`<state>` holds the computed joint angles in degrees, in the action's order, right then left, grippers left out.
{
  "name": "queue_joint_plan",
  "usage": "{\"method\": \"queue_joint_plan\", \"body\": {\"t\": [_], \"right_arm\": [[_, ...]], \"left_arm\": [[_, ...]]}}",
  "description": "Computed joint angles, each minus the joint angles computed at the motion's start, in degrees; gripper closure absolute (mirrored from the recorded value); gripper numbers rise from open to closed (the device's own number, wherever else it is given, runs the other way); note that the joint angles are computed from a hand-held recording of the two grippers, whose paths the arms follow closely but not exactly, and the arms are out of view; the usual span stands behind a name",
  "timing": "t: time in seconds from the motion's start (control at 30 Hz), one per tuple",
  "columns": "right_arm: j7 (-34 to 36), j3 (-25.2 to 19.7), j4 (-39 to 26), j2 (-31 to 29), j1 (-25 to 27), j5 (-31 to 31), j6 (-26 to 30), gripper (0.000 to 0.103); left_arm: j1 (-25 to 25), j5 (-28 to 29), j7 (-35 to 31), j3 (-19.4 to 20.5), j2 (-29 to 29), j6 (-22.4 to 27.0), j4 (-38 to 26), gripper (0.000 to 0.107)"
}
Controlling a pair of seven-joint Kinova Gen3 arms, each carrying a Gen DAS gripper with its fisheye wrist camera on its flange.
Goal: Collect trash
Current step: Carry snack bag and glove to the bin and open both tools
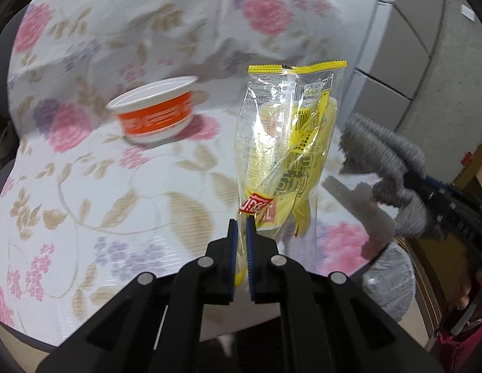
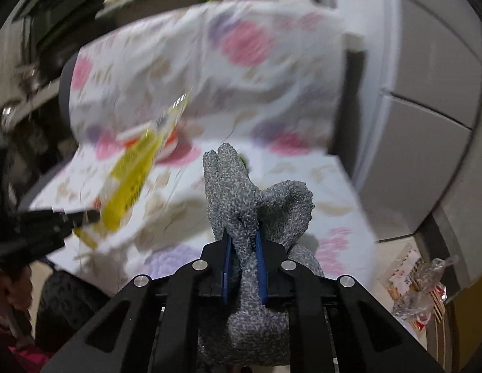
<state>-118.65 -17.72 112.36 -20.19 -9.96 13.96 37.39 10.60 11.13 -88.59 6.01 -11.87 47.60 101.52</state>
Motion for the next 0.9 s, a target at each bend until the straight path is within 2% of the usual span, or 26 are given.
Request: {"method": "queue_joint_plan", "body": {"t": [0.17, 0.37, 0.47, 0.67, 0.9], "right_arm": [[0.47, 3.26, 1.39, -7.65, 2.48, -1.92, 2.31, 0.089], [0.36, 3.07, 3.06, -16.02, 9.74, -2.07, 8.00, 0.088], [0.74, 4.92, 4.39, -20.41, 13.10, -2.02, 11.54, 0.088], [1.53, 10.70, 7.71, -27.16, 18.58, -2.31, 15.65, 0.088], [3.30, 16.63, 11.55, -31.16, 21.29, -3.08, 16.01, 0.088]], "left_arm": [[3.58, 2.57, -1.34, 2.47, 0.71, -1.27, -1.24, 0.104], [9.38, 3.61, -2.82, 6.89, 3.46, -3.50, -2.70, 0.104], [12.09, 3.46, -3.03, 8.54, 5.48, -4.12, -3.75, 0.104], [18.32, -2.91, 2.35, 13.02, 11.34, -1.74, -7.78, 0.103], [25.76, -9.23, 4.51, 13.53, 19.10, 4.00, -13.90, 0.103]]}}
